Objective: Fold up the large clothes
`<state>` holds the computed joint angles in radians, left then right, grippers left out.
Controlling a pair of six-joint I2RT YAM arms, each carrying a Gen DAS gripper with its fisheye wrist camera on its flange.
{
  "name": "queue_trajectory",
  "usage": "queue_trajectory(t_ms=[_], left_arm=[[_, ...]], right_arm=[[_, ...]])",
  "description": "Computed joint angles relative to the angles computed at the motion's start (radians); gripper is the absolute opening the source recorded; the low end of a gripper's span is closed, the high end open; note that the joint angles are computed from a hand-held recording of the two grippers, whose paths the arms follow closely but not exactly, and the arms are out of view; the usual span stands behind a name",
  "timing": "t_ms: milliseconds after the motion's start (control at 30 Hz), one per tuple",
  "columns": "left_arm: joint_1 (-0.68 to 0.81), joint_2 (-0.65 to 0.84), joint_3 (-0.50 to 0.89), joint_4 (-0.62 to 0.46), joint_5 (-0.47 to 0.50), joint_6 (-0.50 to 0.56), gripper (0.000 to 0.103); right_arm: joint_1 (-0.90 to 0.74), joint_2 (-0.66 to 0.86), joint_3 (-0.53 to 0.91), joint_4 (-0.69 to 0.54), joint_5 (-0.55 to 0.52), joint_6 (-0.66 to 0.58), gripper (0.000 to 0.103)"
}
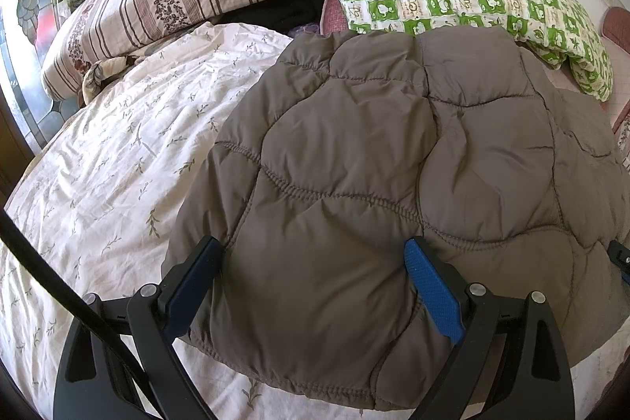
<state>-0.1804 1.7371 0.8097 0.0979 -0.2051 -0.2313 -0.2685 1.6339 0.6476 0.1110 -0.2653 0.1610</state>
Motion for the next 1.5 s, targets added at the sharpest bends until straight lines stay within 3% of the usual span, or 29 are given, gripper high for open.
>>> queue_trajectory(t_ms=[267, 400, 500, 567, 667, 867, 967, 1067, 1267, 1300, 1333, 1367, 1433, 1500], left_arm=[[0.103, -0.109, -0.034, -0.046, 0.122, -0.057, 0.094], [0.168, -0.073, 0.02, -0.145, 0.228, -0.044, 0.094], [0.206, -0.079, 0.025, -0.178, 0.258, -0.029, 0.094], [0.251, -0.126, 0.004, -0.182, 0.295, -0.024, 0.094], [0.381, -0.148, 0.013, -0.253, 0.471, -0.019, 0.094], [0.584, 0.01, 0.082, -0.376, 0.774, 0.001, 0.094], [0.638, 0.087, 0.097, -0.385, 0.884, -0.038, 0.094], [0.629, 0.128, 0.095, -0.358, 0.934, -0.071, 0.094], [0.536, 0.163, 0.09, -0.251, 0.95, -0.128, 0.094], [0.518, 0.172, 0.098, -0.226, 0.939, -0.14, 0.094], [0.506, 0.174, 0.099, -0.211, 0.924, -0.145, 0.092], [0.486, 0.155, 0.086, -0.186, 0.881, -0.157, 0.089], [0.459, 0.108, 0.057, -0.151, 0.811, -0.159, 0.071], [0.422, 0.04, 0.028, -0.13, 0.72, -0.133, 0.056]], right_arm=[[-0.135, -0.123, -0.036, -0.068, -0.054, -0.011, 0.068], [-0.226, -0.02, 0.037, -0.2, -0.171, -0.126, 0.067], [-0.313, -0.099, 0.013, -0.235, -0.266, -0.146, 0.067], [-0.375, -0.147, 0.002, -0.25, -0.311, -0.159, 0.073], [-0.47, -0.12, 0.03, -0.285, -0.35, -0.171, 0.076], [-0.597, 0.136, 0.157, -0.417, -0.505, -0.126, 0.076], [-0.625, 0.22, 0.162, -0.392, -0.617, -0.059, 0.077], [-0.6, 0.225, 0.125, -0.306, -0.622, 0.016, 0.079], [-0.536, 0.286, 0.117, -0.173, -0.587, 0.109, 0.078], [-0.529, 0.301, 0.121, -0.162, -0.594, 0.111, 0.074], [-0.521, 0.309, 0.119, -0.141, -0.598, 0.118, 0.061], [-0.513, 0.302, 0.112, -0.122, -0.589, 0.129, 0.05], [-0.5, 0.255, 0.095, -0.11, -0.571, 0.117, 0.036], [-0.474, 0.164, 0.067, -0.122, -0.504, 0.077, 0.031]])
